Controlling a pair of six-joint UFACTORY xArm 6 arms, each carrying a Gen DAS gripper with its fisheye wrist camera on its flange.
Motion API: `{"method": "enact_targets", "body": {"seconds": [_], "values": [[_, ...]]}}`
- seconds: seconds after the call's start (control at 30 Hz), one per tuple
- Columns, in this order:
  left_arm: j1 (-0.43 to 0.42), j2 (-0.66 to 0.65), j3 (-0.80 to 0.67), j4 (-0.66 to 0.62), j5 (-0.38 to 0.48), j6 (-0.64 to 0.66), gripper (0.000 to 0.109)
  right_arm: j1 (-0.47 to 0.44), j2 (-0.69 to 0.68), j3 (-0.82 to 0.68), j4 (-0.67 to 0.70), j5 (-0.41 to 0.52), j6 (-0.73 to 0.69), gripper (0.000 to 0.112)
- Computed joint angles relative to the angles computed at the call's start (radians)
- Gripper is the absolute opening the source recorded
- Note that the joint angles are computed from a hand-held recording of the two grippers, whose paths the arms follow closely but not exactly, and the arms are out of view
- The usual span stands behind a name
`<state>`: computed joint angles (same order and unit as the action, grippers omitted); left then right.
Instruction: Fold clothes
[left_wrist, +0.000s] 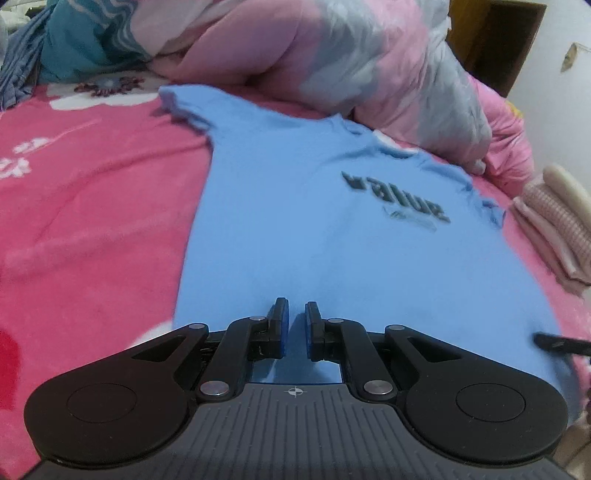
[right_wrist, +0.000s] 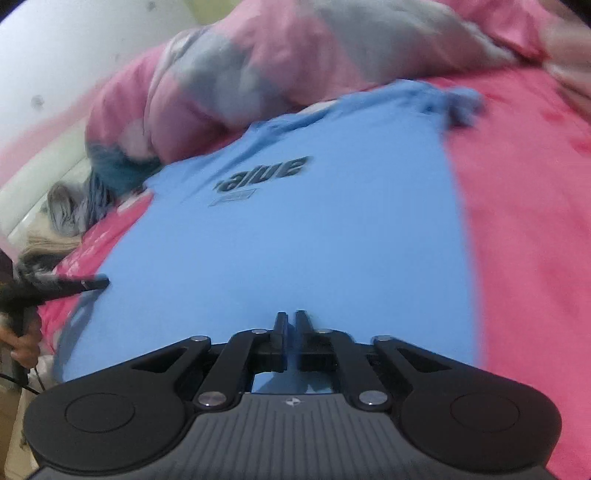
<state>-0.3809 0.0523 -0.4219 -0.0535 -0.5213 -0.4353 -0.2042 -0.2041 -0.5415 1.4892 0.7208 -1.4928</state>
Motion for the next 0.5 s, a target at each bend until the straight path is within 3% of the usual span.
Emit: {"method": "enact_targets", "body": {"seconds": [0.17,0.27,0.37,0.5], "values": [[0.141,0.042,0.045,0.286,-0.167,-0.253,0.009,-0.158,-0.112,0.061,-0.157,-0.09,0.158,0.0],[0.163,0.06,0.041,0.326,-0.2,-0.293,0.009,-0.095,-0.173,0.067,-0.228,-0.242,0.232,0.001],[0.156,0.071,0.038,0.307,-0.218,-0.278,0.009,0.003,-0.152,-0.004,-0.123,-0.251,0.141,0.002],[0.137,0.096,0.04,0.253,-0.264,-0.236,0.01,0.173,0.026,-0.152,0.002,-0.268,-0.005,0.002]]}}
